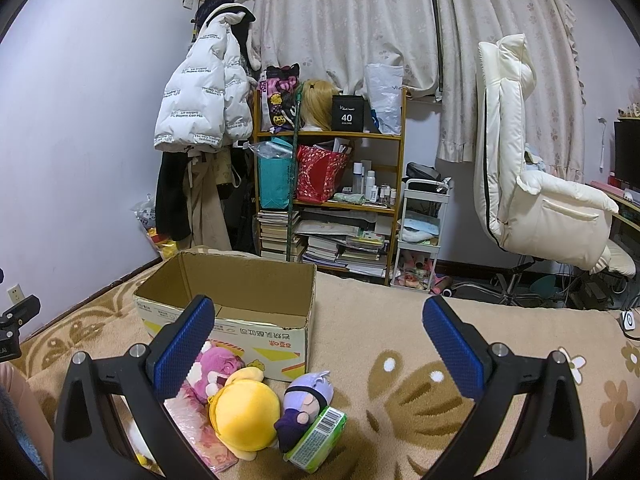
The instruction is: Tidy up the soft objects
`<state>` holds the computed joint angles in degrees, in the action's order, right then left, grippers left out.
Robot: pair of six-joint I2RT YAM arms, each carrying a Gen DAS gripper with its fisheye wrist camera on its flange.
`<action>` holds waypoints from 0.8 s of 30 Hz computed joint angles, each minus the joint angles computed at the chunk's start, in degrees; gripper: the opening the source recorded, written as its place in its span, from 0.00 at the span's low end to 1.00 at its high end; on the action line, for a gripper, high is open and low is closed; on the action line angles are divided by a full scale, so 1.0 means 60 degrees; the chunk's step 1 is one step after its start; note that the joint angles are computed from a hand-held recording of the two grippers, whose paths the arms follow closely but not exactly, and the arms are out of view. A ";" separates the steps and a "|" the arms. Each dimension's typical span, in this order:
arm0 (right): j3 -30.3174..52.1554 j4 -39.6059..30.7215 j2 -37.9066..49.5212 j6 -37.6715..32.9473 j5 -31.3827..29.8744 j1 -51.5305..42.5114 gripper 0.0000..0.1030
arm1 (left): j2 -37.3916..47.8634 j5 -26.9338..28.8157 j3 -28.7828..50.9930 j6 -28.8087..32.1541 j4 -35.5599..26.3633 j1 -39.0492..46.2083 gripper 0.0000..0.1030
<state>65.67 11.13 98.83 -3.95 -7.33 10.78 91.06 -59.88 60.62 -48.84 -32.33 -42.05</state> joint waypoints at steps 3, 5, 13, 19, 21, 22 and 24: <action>-0.0001 0.0000 0.0004 -0.0010 0.0010 0.0009 1.00 | 0.0020 -0.0024 -0.0018 -0.0053 -0.0029 -0.0029 1.00; 0.0002 -0.0003 0.0007 -0.0007 -0.0005 0.0005 1.00 | 0.0019 -0.0021 -0.0024 -0.0043 -0.0016 -0.0025 1.00; 0.0002 -0.0016 0.0003 -0.0024 0.0017 0.0013 1.00 | 0.0025 -0.0017 -0.0025 -0.0022 0.0010 -0.0015 1.00; -0.0004 -0.0003 0.0000 -0.0019 0.0002 0.0004 1.00 | 0.0006 -0.0019 -0.0005 -0.0042 -0.0089 -0.0019 1.00; 0.0002 -0.0025 -0.0004 -0.0010 -0.0001 0.0005 1.00 | 0.0000 -0.0030 -0.0034 -0.0023 -0.0066 -0.0017 1.00; 0.0001 -0.0033 -0.0009 -0.0014 0.0013 0.0009 1.00 | -0.0003 -0.0038 -0.0035 -0.0036 -0.0086 -0.0028 1.00; 0.0000 -0.0041 -0.0015 -0.0020 0.0001 0.0007 1.00 | -0.0009 -0.0040 -0.0036 -0.0043 -0.0091 -0.0033 1.00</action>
